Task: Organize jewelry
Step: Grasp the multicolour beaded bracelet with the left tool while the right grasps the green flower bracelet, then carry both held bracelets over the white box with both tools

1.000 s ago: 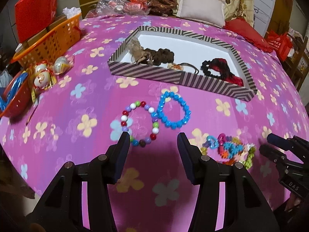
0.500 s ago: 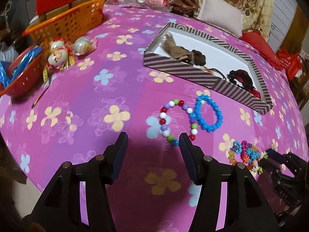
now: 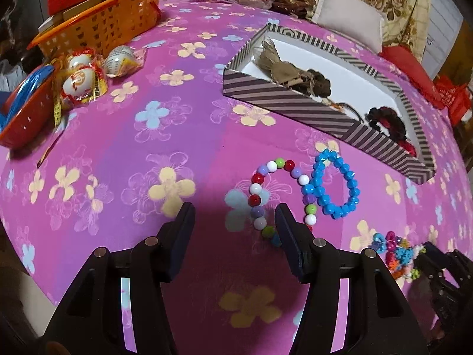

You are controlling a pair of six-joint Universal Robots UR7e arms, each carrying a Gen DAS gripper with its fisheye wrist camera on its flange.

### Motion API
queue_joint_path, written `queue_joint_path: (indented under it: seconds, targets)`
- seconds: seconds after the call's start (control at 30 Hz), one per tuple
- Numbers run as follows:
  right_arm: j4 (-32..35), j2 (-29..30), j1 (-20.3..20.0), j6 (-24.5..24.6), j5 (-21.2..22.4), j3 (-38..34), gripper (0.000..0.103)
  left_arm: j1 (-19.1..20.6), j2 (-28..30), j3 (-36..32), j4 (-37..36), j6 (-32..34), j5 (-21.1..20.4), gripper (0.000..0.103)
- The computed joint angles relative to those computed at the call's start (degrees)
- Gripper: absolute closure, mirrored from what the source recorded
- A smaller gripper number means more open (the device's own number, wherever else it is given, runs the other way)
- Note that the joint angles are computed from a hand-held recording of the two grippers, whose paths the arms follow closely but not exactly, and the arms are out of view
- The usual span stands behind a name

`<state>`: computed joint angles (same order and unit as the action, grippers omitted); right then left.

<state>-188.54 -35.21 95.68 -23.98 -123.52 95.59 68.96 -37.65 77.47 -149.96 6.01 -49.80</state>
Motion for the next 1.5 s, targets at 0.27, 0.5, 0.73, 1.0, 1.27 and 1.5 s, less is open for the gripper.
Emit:
queue_joint_path:
  seconds: [0.27,0.5,0.73,1.0,1.27,1.5]
  targets:
    - [-1.2,1.8,0.6,-3.6,-0.9,-1.3,0.063,-0.3,2.5,-1.9,-1.2,1.5,3.5,0.047]
    - [-2.9,2.9,1.3,-4.9,-2.6,-1.7,0.087,-0.6,3.8,-2.9,-2.4,3.1,4.4,0.046]
    - [-4.9,2.3,1.6,-5.2,-0.9,-0.5,0.092,-0.9,3.1,-2.1,-1.6,4.5,2.7,0.094]
    - [-11.6,0.7,3.9,-7.1,1.6,1.1,0.092,-1.3,-1.6,3.1,-5.9,4.3,-3.1,0.095]
    - [-14.3,-0.6,6.0,-8.5,2.0,1.5,0.092,-1.7,-5.0,5.1,-5.9,1.7,-7.8,0.095]
    - [-14.0,-2.5,6.6,-8.0,2.8,1.8,0.092,-3.0,-6.8,6.1,-5.4,0.6,-8.0,0.095]
